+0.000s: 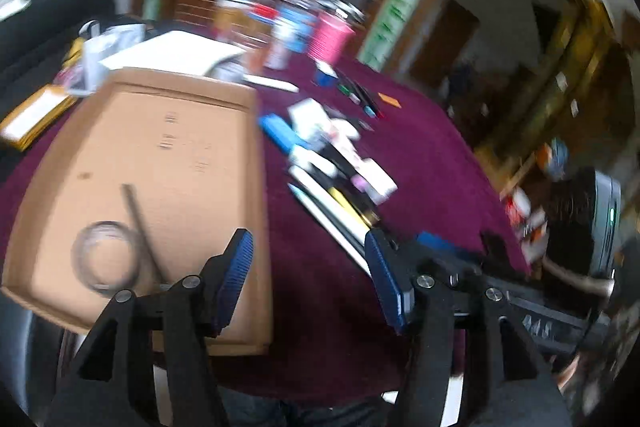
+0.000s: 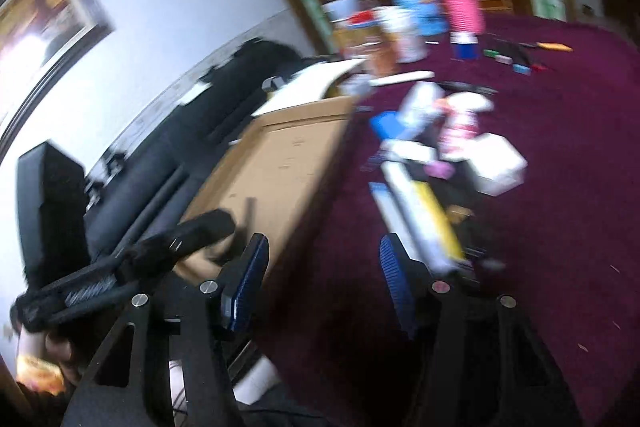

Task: Organize rigid objects
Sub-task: 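Move both open tools back over the pen pile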

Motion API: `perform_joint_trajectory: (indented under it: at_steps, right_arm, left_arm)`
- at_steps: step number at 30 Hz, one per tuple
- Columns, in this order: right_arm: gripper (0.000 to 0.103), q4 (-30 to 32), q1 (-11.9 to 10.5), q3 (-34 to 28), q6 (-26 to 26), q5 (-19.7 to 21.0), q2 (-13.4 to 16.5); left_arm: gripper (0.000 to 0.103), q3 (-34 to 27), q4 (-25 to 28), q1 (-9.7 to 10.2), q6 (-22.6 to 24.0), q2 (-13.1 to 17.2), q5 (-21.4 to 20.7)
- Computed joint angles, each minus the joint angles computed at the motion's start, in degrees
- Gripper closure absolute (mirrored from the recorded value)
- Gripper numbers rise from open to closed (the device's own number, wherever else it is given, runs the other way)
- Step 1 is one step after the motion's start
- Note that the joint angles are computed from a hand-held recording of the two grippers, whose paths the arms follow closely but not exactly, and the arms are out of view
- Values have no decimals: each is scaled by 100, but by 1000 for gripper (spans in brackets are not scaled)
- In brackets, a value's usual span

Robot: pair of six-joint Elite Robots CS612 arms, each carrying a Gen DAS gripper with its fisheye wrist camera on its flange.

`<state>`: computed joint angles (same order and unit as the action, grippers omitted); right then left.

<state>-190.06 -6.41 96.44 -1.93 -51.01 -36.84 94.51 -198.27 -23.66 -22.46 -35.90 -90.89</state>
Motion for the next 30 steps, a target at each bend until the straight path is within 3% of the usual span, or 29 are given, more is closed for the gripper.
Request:
perform_joint_trajectory:
  at_steps: [3, 9, 13, 17, 22, 26, 30]
  right_arm:
    - [50, -30, -169, 73, 198, -263, -10]
    - [51, 357, -277, -30, 76, -507, 30]
    - [67, 940, -281, -285, -272, -287, 102]
    - [70, 1553, -162, -555, -873, -151, 139]
    - [78, 2007, 108, -780, -1479, -808, 171]
    - [87, 1689, 286, -722, -1603, -1565, 172]
    - [90, 1567, 243, -549, -1546, -1398, 90]
  left_arm:
    - [46, -186, 387, -122, 383, 55, -235]
    - [46, -443, 1066, -123, 313, 141, -744]
    - [49, -390, 1109, -124, 76, 138, -690]
    - [50, -296, 947, -68, -212, 106, -566]
    - [50, -224, 787, -28, -378, 59, -337]
    - [50, -255, 809, 1, -376, 75, -344]
    - [50, -319, 952, 27, -336, 95, -483]
